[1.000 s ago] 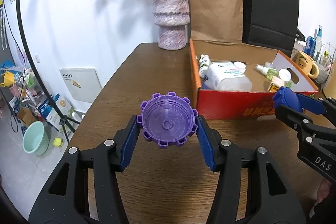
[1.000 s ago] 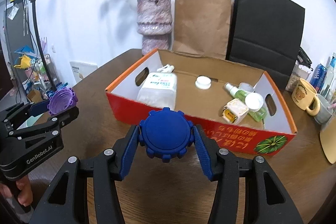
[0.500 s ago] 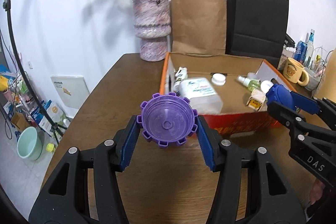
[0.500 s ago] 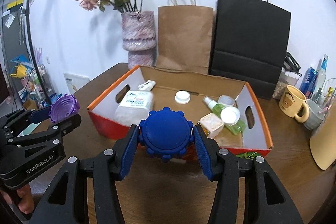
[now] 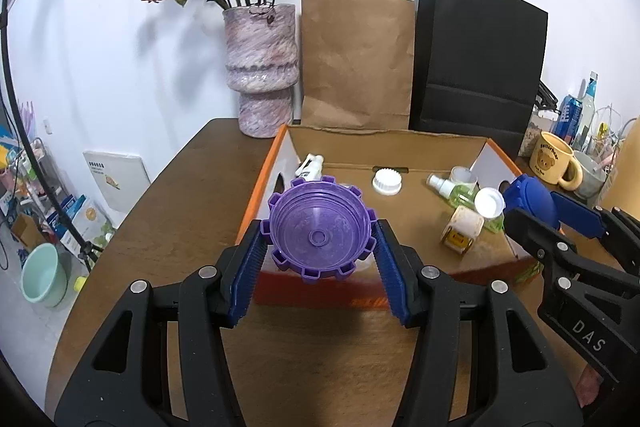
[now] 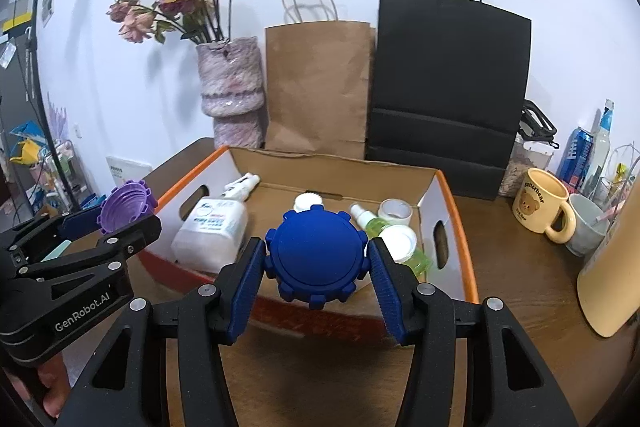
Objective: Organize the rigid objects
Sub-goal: 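Carry the purple cap with the left gripper while the right gripper carries the blue cap over the box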
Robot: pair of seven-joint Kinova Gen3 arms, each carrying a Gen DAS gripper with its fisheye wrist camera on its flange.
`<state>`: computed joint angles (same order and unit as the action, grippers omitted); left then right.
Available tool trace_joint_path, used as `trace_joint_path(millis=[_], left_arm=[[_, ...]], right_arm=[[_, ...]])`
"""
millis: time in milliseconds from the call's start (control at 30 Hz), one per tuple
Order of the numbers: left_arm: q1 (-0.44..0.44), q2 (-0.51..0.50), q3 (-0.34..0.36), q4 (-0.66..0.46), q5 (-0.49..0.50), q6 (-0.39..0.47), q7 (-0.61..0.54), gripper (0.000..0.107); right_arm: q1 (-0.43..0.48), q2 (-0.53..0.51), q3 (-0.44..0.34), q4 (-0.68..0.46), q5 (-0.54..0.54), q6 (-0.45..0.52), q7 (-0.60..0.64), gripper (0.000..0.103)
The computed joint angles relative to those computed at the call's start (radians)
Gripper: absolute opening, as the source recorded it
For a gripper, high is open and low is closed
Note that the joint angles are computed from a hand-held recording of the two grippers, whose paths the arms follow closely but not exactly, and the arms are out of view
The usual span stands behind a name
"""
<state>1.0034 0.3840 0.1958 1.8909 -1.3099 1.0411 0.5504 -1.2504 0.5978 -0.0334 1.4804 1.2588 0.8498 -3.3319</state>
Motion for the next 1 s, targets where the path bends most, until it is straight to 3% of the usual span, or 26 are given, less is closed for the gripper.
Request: trace_joint_path(millis=[467, 1000], left_arm=[[-0.014, 0.069, -0.049, -0.119, -0.011, -0.023, -0.060, 0.050], [-0.041, 0.136, -0.126, -0.216, -0.001, -0.083, -0.158, 0.050]], right_arm=[[0.061, 0.010, 0.021, -0.013, 0.007, -0.049, 0.032, 0.057], [0.109, 0.071, 0.078, -0.098, -0.073, -0.108, 0.167, 0.057]])
